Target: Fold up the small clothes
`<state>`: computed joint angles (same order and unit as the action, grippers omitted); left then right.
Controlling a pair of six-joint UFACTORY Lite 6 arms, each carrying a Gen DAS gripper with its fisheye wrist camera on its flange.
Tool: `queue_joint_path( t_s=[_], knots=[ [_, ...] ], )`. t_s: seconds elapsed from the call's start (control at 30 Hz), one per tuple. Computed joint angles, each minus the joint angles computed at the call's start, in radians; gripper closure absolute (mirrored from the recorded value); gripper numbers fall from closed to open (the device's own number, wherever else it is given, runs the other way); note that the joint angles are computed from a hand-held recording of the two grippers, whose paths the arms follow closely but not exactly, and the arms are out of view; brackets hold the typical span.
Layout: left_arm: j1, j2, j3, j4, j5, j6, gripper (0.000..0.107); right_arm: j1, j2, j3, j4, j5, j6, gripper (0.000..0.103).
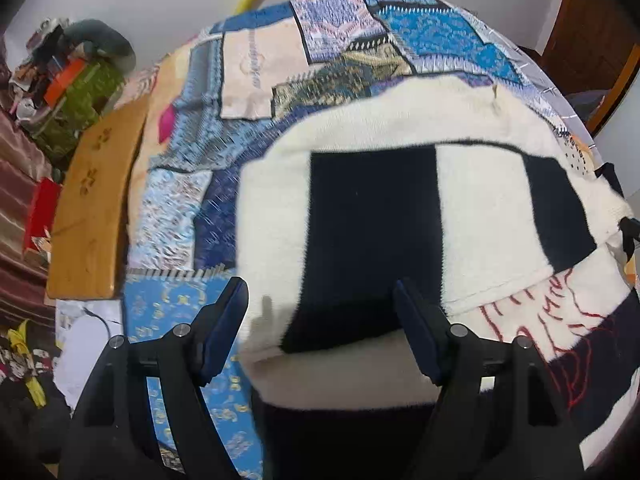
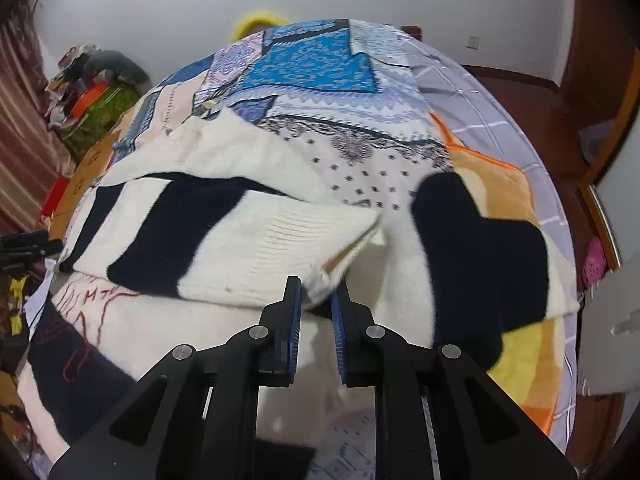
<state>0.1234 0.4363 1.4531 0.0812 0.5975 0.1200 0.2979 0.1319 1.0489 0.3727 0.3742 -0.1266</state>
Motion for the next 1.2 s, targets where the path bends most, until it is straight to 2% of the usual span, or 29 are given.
queue_joint_path(
  t_s=[0.1,0.17,0.23,0.27,0.43,0.57,0.8,1.07,1.2],
  knots=[
    [-0.007,-0.031,0.024,0.007,0.026,-0.004,0.033,-0.036,-0.068,-0.059,-0.01,-0.005,0.001,0.088],
    [-0.021,-0.044,0.043,0.019,0.045,-0.016,0.031,-0.073,-0.111,-0.094,0.008,-0.006,-0.024,0.082],
    [-0.045,-0.053,0.067,0.029,0.063,-0.018,0.025,-0.113,-0.148,-0.124,0.025,-0.012,-0.055,0.066],
    [-0.061,-0.058,0.077,0.039,0.066,-0.027,0.023,-0.144,-0.178,-0.149,0.034,-0.016,-0.075,0.063],
    [-0.149,-0.018,0.171,0.071,0.11,-0.079,0.022,-0.292,-0.237,-0.2,0.118,0.005,-0.211,0.058],
    [-0.217,0.078,0.296,0.049,0.17,-0.1,0.022,-0.408,-0.246,-0.232,0.192,0.026,-0.324,0.057],
    [-0.299,0.281,0.489,0.019,0.232,-0.181,0.022,-0.586,-0.141,-0.247,0.397,0.044,-0.581,0.057],
    [-0.324,0.483,0.681,0.016,0.296,-0.242,0.022,-0.649,0.082,-0.162,0.527,0.012,-0.702,0.057],
    [-0.331,0.533,0.718,0.031,0.308,-0.247,0.022,-0.646,0.169,-0.109,0.583,0.008,-0.736,0.057]
  ],
)
